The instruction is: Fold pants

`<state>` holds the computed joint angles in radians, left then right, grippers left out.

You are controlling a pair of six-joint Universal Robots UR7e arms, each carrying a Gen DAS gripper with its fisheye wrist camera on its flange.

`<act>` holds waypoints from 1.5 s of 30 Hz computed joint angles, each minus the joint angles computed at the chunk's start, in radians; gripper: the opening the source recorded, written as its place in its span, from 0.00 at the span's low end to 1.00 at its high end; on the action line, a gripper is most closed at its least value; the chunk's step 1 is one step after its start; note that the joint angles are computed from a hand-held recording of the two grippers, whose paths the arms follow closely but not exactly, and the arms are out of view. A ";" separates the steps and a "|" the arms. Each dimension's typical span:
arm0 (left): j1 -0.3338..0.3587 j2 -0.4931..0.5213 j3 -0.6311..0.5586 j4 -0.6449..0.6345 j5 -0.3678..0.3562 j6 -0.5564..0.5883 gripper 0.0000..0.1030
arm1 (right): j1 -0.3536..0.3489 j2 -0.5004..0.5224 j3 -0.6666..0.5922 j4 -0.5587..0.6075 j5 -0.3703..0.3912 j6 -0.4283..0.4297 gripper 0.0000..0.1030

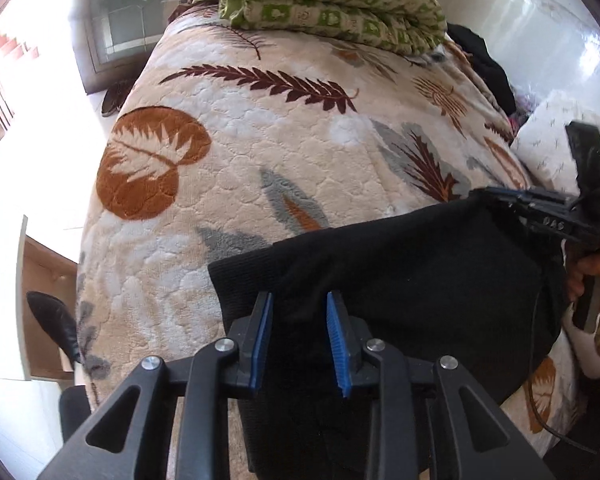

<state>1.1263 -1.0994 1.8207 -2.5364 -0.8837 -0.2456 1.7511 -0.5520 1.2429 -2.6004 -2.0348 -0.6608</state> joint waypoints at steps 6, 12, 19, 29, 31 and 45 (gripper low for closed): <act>-0.022 0.006 0.013 -0.004 0.053 0.021 0.32 | -0.001 0.007 -0.002 -0.001 -0.027 0.047 0.17; -0.058 -0.046 0.067 -0.030 0.085 -0.002 0.43 | 0.007 -0.149 0.098 0.011 0.015 0.044 0.27; -0.112 -0.090 0.131 -0.090 0.002 0.031 0.43 | -0.035 -0.334 0.252 0.004 -0.020 0.077 0.27; -0.110 -0.074 0.183 0.060 -0.004 -0.052 0.39 | -0.087 -0.396 0.454 -0.088 0.000 0.182 0.29; -0.111 -0.097 0.202 0.044 -0.029 -0.058 0.39 | -0.082 -0.392 0.476 -0.105 0.020 0.181 0.31; -0.116 -0.172 0.223 0.050 -0.041 -0.168 0.72 | 0.003 -0.324 0.662 -0.318 -0.052 -0.241 0.54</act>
